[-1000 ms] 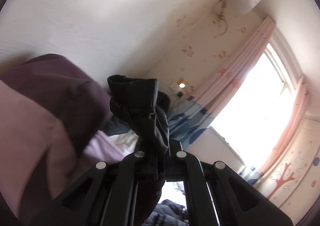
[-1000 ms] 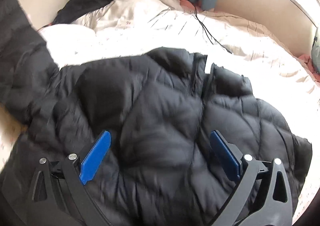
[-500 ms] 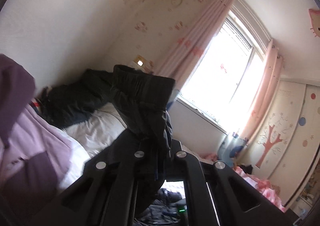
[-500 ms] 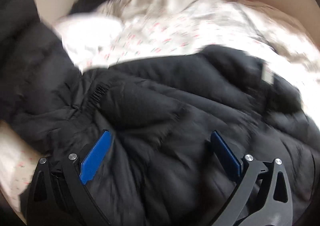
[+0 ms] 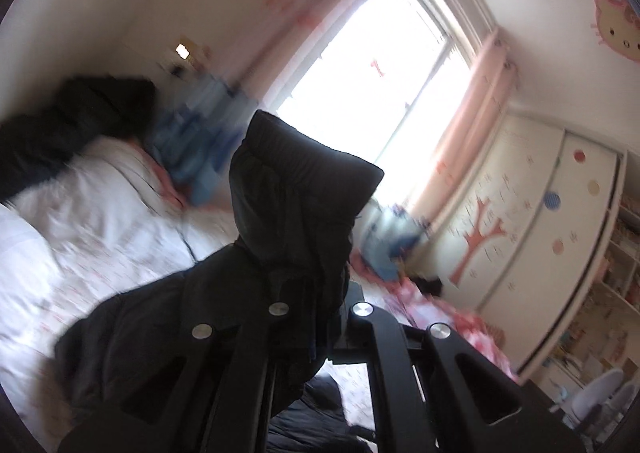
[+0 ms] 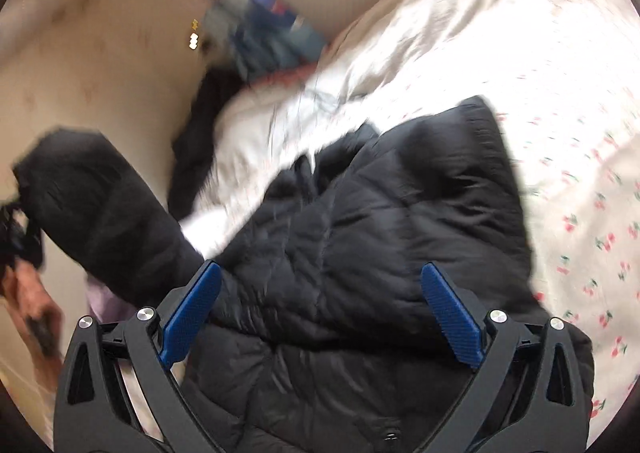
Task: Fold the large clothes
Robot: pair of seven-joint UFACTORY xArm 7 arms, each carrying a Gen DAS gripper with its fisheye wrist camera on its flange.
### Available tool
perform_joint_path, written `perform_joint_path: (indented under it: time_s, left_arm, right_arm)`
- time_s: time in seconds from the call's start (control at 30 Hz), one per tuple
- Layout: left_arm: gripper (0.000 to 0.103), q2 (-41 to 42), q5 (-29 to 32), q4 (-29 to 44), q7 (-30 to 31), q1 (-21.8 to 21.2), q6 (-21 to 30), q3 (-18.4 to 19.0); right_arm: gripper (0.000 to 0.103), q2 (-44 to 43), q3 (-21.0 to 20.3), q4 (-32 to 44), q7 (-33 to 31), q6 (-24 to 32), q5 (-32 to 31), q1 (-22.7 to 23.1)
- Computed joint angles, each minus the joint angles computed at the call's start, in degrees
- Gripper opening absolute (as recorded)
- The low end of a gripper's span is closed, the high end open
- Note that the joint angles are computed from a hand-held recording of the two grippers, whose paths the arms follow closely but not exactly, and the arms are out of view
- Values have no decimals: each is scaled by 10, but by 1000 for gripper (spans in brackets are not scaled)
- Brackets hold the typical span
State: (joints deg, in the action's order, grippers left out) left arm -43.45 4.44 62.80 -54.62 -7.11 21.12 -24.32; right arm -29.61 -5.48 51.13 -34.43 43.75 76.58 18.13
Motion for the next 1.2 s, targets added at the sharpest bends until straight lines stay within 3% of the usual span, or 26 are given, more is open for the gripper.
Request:
perform_joint_path:
  time_s: [0.17, 0.27, 0.33, 0.5, 0.67, 0.73, 0.77, 0.8, 0.83, 0.9, 0.97, 1.07, 1.1, 1.13, 1.2]
  left_arm:
    - [4, 142, 13, 26, -10, -18, -44, -71]
    - [4, 224, 44, 32, -18, -35, -48, -99]
    - [4, 306, 52, 47, -2, -70, -32, -104]
    - [4, 418, 10, 73, 58, -141, 55, -83]
    - [6, 377, -55, 39, 112, -184, 71, -40]
    - [14, 350, -67, 32, 116, -200, 98, -23]
    - [35, 352, -53, 41, 108, -205, 111, -20]
    - [63, 340, -32, 37, 96, -209, 127, -18]
    - [73, 336, 8, 42, 72, -209, 148, -22]
    - [79, 356, 76, 76, 45, -216, 196, -34]
    - [79, 370, 75, 96, 68, -234, 230, -23]
    - [79, 371, 93, 115, 75, -260, 261, -12]
    - [79, 364, 98, 112, 75, -267, 264, -7]
    - [79, 348, 105, 104, 71, -273, 265, -2]
    - [79, 329, 124, 97, 55, -275, 267, 4]
  right_arm:
    - [97, 30, -67, -10, 6, 96, 97, -16]
    - [97, 51, -93, -10, 8, 160, 136, -33]
    - [97, 81, -113, -11, 24, 220, 170, -40]
    - [97, 116, -95, 2, 35, 260, 171, -70]
    - [97, 137, -64, 15, 33, 274, 184, -99]
    - [97, 147, -48, 22, 33, 275, 186, -109]
    - [97, 149, -39, 25, 29, 273, 184, -115]
    - [97, 150, -30, 28, 23, 270, 181, -121]
    - [97, 149, -19, 33, 15, 264, 173, -125]
    - [97, 143, -2, 39, 1, 252, 155, -128]
    - [95, 141, 3, 43, -29, 266, 162, -122]
    - [73, 136, 16, 49, -49, 258, 150, -116]
    - [54, 136, 18, 51, -52, 255, 143, -113]
    - [27, 138, 20, 53, -51, 249, 137, -111]
    - [21, 136, 28, 53, -57, 220, 130, -108]
